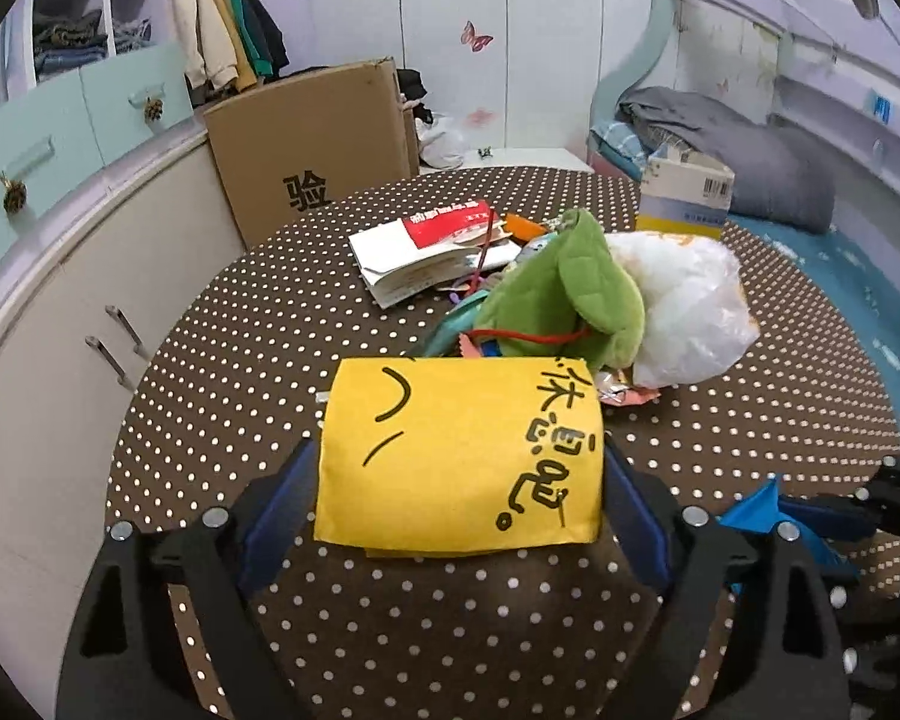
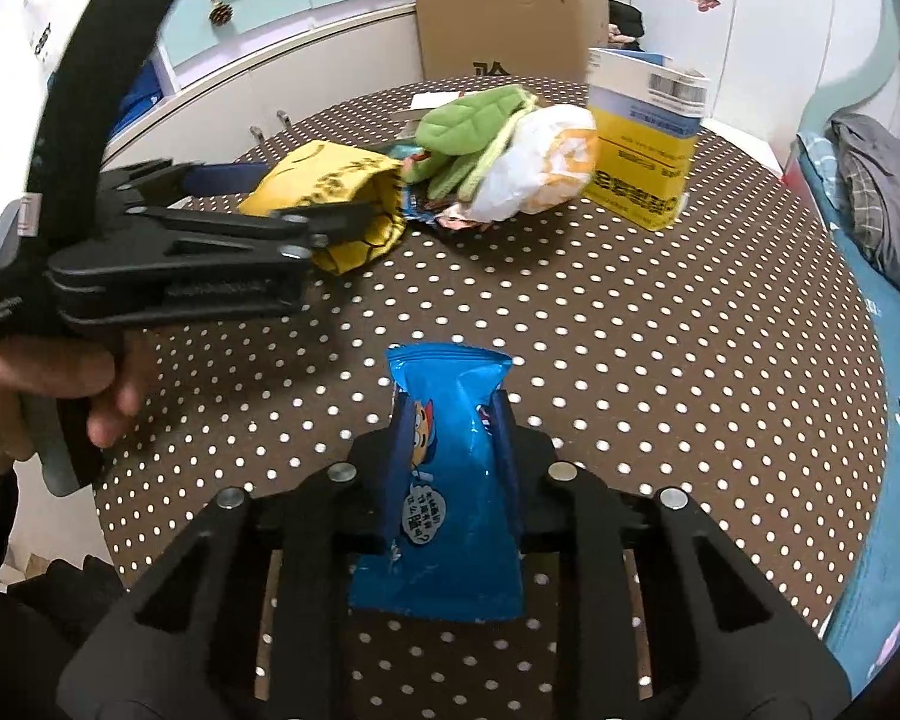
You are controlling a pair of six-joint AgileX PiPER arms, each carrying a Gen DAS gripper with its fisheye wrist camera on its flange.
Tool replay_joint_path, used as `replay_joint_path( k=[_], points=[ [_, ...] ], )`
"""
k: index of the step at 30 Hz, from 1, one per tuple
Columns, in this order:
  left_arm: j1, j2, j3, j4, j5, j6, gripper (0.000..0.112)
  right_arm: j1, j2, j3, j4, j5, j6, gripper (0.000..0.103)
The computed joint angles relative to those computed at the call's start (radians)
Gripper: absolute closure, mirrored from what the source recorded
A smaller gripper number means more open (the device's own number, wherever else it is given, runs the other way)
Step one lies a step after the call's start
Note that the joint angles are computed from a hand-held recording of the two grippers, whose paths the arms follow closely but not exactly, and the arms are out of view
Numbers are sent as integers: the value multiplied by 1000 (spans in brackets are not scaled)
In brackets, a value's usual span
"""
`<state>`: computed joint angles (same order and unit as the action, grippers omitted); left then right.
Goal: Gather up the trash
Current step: 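Carry the yellow bag and blue packet over the wastebasket with both grippers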
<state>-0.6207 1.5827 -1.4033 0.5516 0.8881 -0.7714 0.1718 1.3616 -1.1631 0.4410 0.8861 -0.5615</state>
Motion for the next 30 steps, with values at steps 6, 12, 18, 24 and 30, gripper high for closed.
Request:
replay_joint_path(
  k=[6,12,18,24,30],
  points=[
    [50,-90,87,-81,-77,3,26,-86,-2,-15,66,28,-44,78],
    [46,-152,91,-83,-95,-28,26,-215,13,-75,164,81,-97,78],
    [-30,-141,-36,-37,-62,-48,26,-380,58,-200,248,148,-140,78],
    [-115,-32,-261,-34,-30,11,26,-574,203,-398,313,195,-142,77],
    [-172,158,-547,-77,23,118,26,-717,399,-569,313,223,-89,77]
  ],
)
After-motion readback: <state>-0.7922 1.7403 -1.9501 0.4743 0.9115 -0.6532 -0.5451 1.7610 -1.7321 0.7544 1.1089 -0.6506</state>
